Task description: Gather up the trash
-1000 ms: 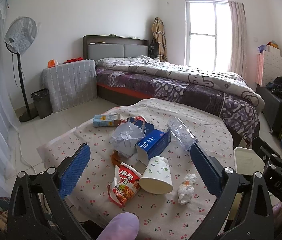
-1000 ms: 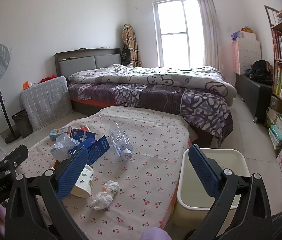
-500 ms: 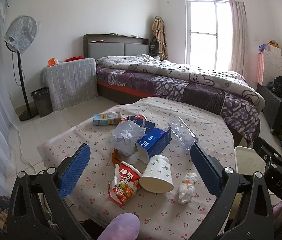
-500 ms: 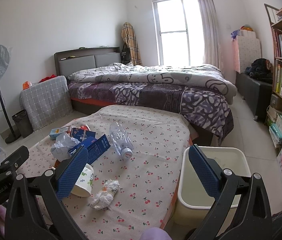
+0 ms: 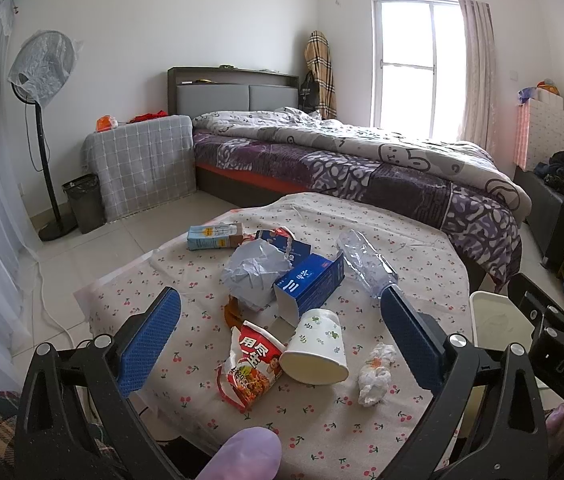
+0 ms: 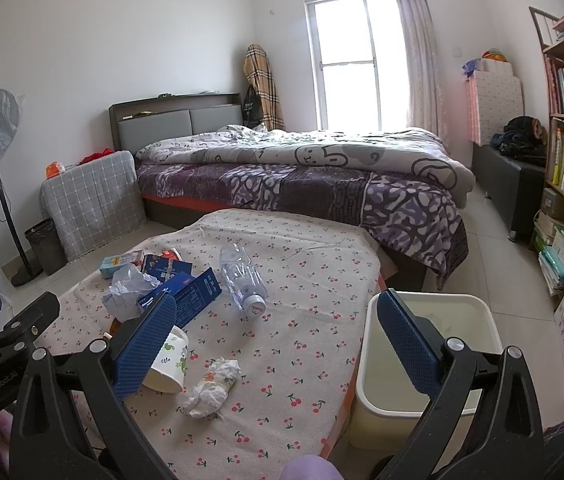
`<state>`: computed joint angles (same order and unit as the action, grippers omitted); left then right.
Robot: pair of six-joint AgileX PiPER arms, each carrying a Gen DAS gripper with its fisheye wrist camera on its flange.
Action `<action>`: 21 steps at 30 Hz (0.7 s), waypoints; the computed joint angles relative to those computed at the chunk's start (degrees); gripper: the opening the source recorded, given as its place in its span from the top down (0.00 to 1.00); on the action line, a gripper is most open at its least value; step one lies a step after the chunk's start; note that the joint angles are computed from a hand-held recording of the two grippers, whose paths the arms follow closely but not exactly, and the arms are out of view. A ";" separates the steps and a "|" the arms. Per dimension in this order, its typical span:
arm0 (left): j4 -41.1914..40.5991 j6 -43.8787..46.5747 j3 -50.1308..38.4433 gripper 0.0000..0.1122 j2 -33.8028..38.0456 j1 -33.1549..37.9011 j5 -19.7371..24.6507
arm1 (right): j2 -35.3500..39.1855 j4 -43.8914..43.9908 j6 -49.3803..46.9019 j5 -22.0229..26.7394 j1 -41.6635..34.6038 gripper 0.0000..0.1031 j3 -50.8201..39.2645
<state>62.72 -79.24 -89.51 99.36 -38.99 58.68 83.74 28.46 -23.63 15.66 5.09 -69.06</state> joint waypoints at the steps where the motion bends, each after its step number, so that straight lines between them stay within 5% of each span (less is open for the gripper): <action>1: -0.23 0.35 -0.23 0.14 -0.03 0.09 0.01 | -0.04 0.05 -0.05 -0.04 0.01 0.05 0.07; 21: -0.56 0.68 -0.43 0.14 0.09 0.36 -0.15 | -0.04 0.08 -0.08 0.16 -0.05 0.05 0.01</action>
<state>62.16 -78.56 -89.94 99.45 -38.62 58.53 83.71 28.55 -23.71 15.83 5.04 -69.04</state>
